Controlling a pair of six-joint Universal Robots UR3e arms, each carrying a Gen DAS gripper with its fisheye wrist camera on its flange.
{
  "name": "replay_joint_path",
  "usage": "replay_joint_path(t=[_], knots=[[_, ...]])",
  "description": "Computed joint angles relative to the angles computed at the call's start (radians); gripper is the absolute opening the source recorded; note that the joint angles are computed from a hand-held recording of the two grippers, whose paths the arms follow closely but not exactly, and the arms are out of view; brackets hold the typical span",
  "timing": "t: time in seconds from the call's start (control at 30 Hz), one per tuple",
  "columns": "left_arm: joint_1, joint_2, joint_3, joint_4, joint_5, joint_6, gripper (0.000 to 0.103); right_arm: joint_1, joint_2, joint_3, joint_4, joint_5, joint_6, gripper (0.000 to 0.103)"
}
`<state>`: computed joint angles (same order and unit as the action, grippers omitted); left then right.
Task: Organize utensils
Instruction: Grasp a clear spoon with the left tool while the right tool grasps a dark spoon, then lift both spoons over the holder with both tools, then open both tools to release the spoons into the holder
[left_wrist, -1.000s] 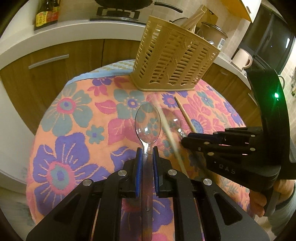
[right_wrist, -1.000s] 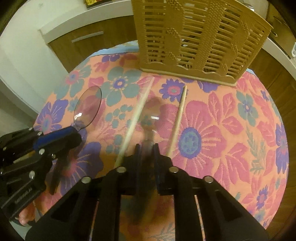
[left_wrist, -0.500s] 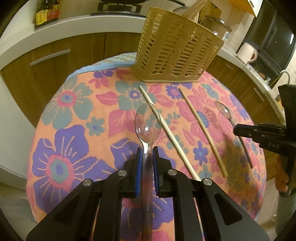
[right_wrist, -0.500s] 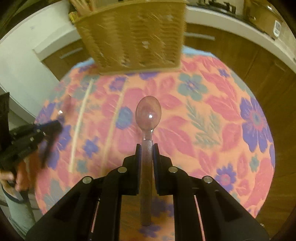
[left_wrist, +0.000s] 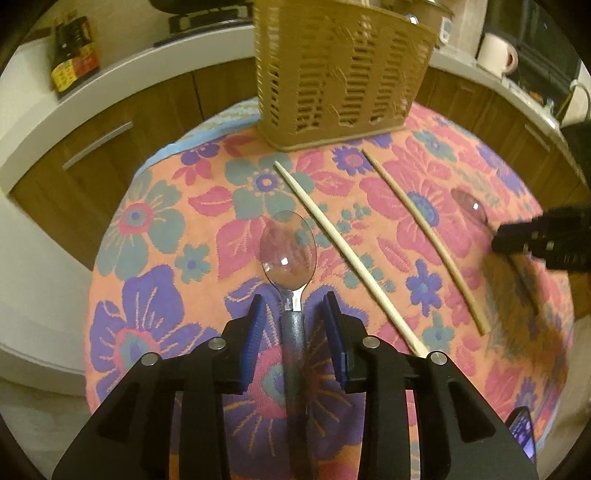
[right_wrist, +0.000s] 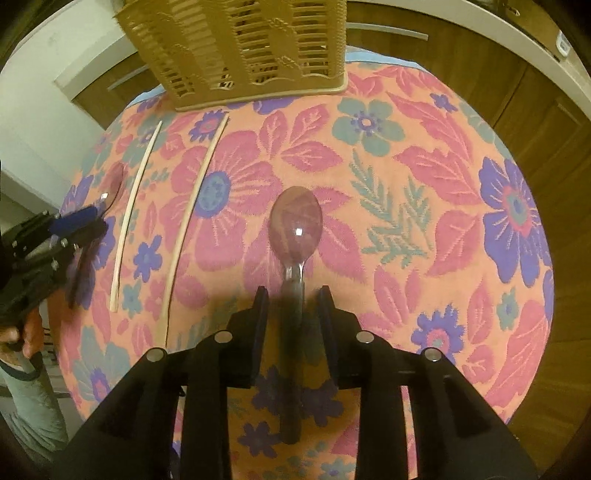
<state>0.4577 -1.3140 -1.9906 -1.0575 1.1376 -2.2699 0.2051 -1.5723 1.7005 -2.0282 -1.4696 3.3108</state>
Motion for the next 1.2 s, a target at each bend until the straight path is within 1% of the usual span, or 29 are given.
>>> replay_joint_path(t=[0.07,0.1,0.13,0.17,0.23,0.3,0.33,0.43,0.47,0.5,0.57,0.63,0.67,0.7,0.73,0.77,0.83,0.9,0.93,1.0,1.03,1.13,1.2], knots=[[-0.030,-0.010,0.009,0.020,0.031,-0.005,0.030,-0.005,0.028,-0.045,0.035,0.003,0.016,0.021],[-0.040,-0.011,0.007,0.032,0.041,-0.006,0.027,0.011,0.045,-0.072,0.051,-0.024,0.022,0.011],[-0.049,-0.010,0.003,0.041,0.046,0.001,0.016,0.032,0.069,-0.101,0.061,-0.053,0.021,0.010],[-0.052,-0.004,0.000,0.041,0.044,0.007,0.010,0.047,0.086,-0.117,0.059,-0.073,0.014,0.010],[-0.042,-0.004,0.013,0.015,0.015,0.011,0.010,0.063,0.099,-0.129,0.042,-0.069,0.005,0.010],[0.008,0.000,0.047,-0.052,-0.076,0.031,0.010,0.069,0.098,-0.138,0.012,-0.048,-0.002,0.010],[0.027,0.009,0.059,-0.078,-0.108,0.039,0.010,0.072,0.097,-0.154,-0.011,-0.040,-0.002,0.010],[0.089,0.005,0.163,-0.184,-0.240,0.046,0.010,0.057,0.080,-0.208,-0.044,0.000,-0.009,0.010],[0.116,-0.001,0.220,-0.228,-0.306,0.047,0.010,0.056,0.078,-0.234,-0.053,0.006,-0.012,0.010],[0.132,-0.008,0.259,-0.255,-0.352,0.049,0.010,0.055,0.078,-0.268,-0.070,0.008,-0.016,0.010],[0.151,-0.037,0.351,-0.305,-0.441,0.035,0.010,0.044,0.077,-0.315,-0.095,0.019,-0.025,0.010],[0.153,-0.084,0.444,-0.330,-0.515,0.004,0.010,0.032,0.104,-0.387,-0.129,0.035,-0.020,0.010],[0.136,-0.117,0.492,-0.296,-0.547,-0.041,0.010,0.031,0.116,-0.416,-0.144,0.032,-0.016,0.010],[0.119,-0.145,0.522,-0.253,-0.560,-0.081,0.010,0.035,0.142,-0.463,-0.169,0.017,-0.009,0.010],[0.096,-0.177,0.556,-0.198,-0.560,-0.133,0.010,0.035,0.146,-0.474,-0.186,0.010,-0.008,0.010],[0.059,-0.227,0.604,-0.126,-0.554,-0.207,0.010,0.042,0.181,-0.525,-0.205,-0.001,-0.003,0.010],[0.013,-0.318,0.691,-0.023,-0.577,-0.311,0.010,0.043,0.261,-0.629,-0.233,0.007,0.013,0.010],[-0.032,-0.382,0.726,0.131,-0.560,-0.431,0.010,0.051,0.314,-0.691,-0.270,-0.012,0.025,0.010],[-0.050,-0.423,0.763,0.178,-0.558,-0.481,0.010,0.056,0.357,-0.743,-0.293,-0.034,0.030,0.010],[-0.074,-0.518,0.832,0.304,-0.581,-0.612,0.010,0.061,0.420,-0.803,-0.350,-0.058,0.052,0.010],[-0.083,-0.568,0.864,0.387,-0.592,-0.686,0.010,0.054,0.438,-0.819,-0.370,-0.060,0.059,0.010],[-0.121,-0.694,0.976,0.531,-0.551,-0.839,0.010,0.051,0.504,-0.877,-0.437,-0.101,0.081,0.010],[-0.139,-0.748,1.007,0.613,-0.529,-0.898,0.010,0.062,0.563,-0.926,-0.479,-0.147,0.087,0.010]])
